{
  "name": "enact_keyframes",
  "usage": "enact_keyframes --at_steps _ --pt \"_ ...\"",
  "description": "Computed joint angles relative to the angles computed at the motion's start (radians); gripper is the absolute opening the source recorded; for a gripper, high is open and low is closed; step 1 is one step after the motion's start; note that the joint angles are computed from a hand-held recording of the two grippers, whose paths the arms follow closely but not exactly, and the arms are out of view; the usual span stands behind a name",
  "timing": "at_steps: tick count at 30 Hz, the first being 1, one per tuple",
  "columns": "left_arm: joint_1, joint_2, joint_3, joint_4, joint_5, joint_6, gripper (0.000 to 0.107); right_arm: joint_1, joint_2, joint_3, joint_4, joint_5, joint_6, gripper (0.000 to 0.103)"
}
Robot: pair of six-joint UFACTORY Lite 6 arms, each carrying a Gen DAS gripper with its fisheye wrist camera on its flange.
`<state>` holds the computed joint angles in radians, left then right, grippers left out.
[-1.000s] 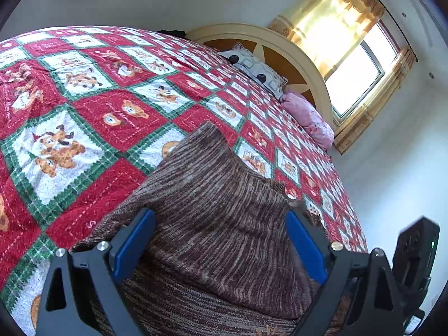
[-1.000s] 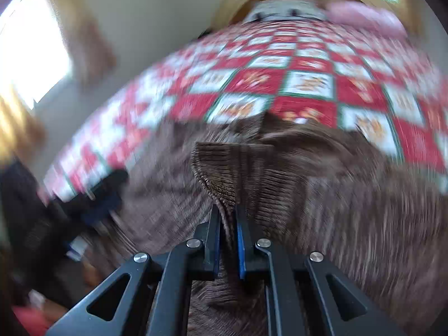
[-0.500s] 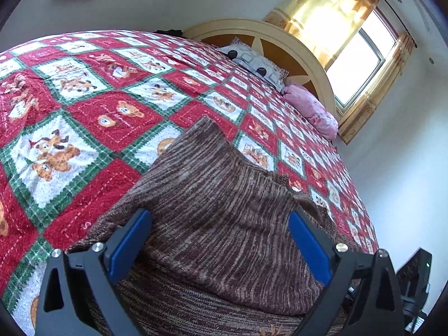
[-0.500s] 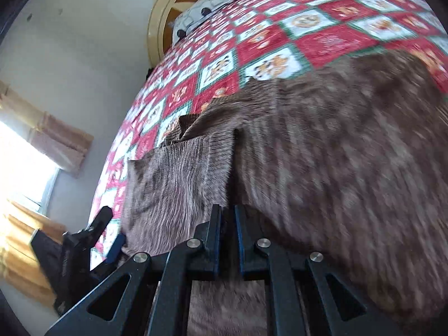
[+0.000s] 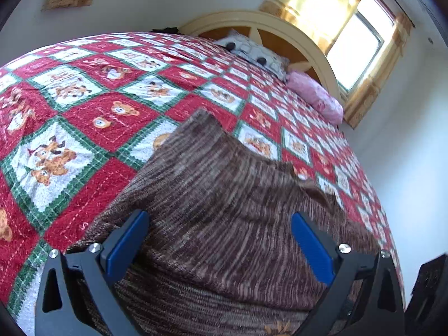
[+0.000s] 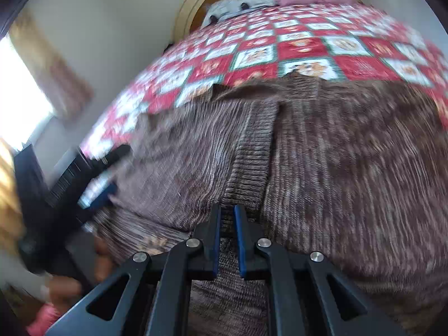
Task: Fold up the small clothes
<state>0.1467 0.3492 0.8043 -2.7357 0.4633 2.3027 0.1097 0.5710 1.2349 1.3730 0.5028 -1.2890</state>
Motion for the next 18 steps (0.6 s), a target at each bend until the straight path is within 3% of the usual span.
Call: enact_keyframes --at_steps 3,7,10,13,16,17,18 --pt "0.045 -0.071 -0.055 0.267 -0.003 -0.164 0.103 -0.085 -0.162 -0.115 -0.016 0.039 -0.015 0.01" --pt "0.191 -0.31 -0.249 0.668 0.055 -0.334 0.103 -0.322 -0.437 -0.254 -0.116 0.156 -0.088 0.01" --pt "0.398 -0.5 -0.383 0.982 0.165 -0.444 0.103 -0.624 -0.518 -0.203 -0.277 0.394 -0.045 0.01" --pt "0.648 -0.642 -0.463 1.296 0.315 -0.521 0.103 -0.923 -0.483 -0.056 -0.442 0.653 -0.01 0.01" --pt "0.89 -0.759 -0.531 1.566 0.465 -0.506 0.103 -1.147 -0.546 -0.025 -0.543 0.776 -0.11 0.01" --pt "0.943 -0.784 -0.55 1.625 0.5 -0.492 0.103 -1.238 -0.579 -0.041 -0.57 0.814 -0.192 0.013" --pt "1.001 -0.81 -0.574 1.691 0.539 -0.475 0.103 -1.289 -0.594 -0.055 -0.579 0.844 -0.236 0.028"
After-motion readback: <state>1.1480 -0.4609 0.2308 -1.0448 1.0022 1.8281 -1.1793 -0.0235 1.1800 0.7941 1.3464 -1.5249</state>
